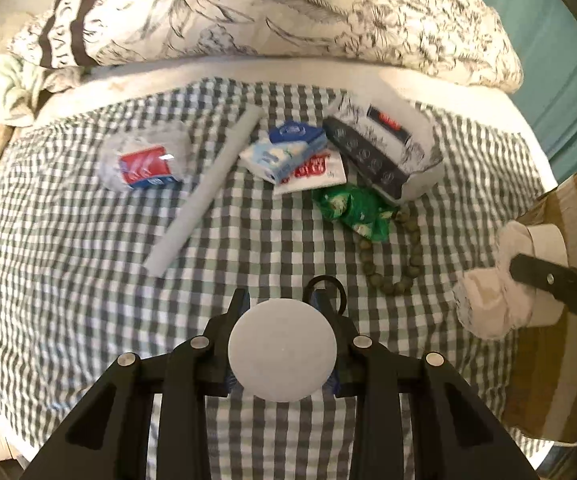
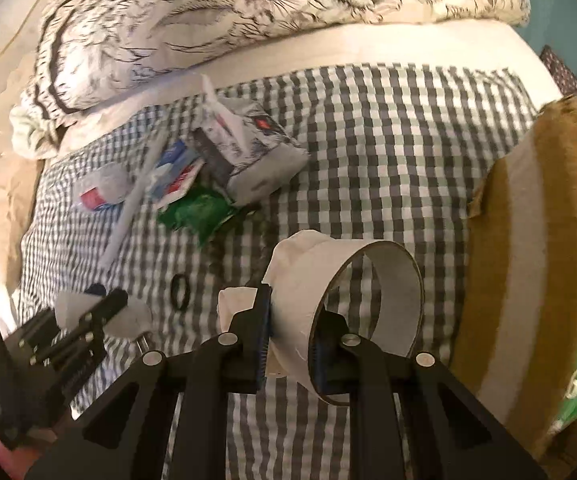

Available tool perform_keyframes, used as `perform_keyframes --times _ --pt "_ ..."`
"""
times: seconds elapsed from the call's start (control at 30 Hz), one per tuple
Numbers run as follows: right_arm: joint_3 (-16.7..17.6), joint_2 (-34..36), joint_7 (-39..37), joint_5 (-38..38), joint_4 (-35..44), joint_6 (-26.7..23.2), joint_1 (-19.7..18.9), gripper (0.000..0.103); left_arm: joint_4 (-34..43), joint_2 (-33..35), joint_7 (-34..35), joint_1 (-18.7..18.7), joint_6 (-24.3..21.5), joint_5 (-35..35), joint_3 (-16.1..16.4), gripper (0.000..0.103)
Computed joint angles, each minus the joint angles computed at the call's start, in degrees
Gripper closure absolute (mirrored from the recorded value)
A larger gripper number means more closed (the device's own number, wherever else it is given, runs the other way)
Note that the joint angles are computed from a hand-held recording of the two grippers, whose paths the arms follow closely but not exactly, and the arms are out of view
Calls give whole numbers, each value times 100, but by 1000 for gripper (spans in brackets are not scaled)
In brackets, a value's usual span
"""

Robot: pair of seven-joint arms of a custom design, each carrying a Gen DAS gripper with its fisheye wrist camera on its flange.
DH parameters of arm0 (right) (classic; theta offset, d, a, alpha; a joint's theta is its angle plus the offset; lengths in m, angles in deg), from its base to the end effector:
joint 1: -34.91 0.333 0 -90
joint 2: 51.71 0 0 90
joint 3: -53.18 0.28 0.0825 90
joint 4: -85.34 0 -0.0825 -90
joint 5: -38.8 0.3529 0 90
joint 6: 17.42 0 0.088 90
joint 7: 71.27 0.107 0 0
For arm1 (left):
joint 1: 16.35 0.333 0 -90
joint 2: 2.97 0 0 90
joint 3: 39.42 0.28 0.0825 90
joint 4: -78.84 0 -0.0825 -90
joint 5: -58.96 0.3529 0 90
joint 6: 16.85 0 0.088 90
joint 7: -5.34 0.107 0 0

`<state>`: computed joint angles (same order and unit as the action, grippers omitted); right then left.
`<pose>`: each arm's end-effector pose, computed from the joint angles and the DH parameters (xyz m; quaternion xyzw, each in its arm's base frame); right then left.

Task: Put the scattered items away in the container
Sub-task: 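Carry the plug and tape roll into the cardboard box and release them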

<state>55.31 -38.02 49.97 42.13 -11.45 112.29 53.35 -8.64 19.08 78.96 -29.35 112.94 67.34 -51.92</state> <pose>0.5845 0.2190 0.4674 -0.6168 0.7686 -0.0269 0.1674 0.6062 -0.2625 0.4564 -0.6217 0.7617 -0.1547 0.0965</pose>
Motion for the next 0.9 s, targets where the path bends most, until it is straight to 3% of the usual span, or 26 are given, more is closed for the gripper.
perform_keyframes --times 0.17,0.47,0.73,0.9 --pt "79 -305 -16 -24 84 -202 66 86 162 -247 47 87 -237 -123 3 70" --pt "229 -892 -105 26 27 -21 128 86 401 -568 283 216 -320 -341 9 70" --pt "308 -894 -120 -344 573 -581 233 86 706 -658 718 186 -527 -483 -52 70" --pt "311 -801 -106 -617 998 -788 309 86 1401 -322 971 54 -827 -565 -125 70"
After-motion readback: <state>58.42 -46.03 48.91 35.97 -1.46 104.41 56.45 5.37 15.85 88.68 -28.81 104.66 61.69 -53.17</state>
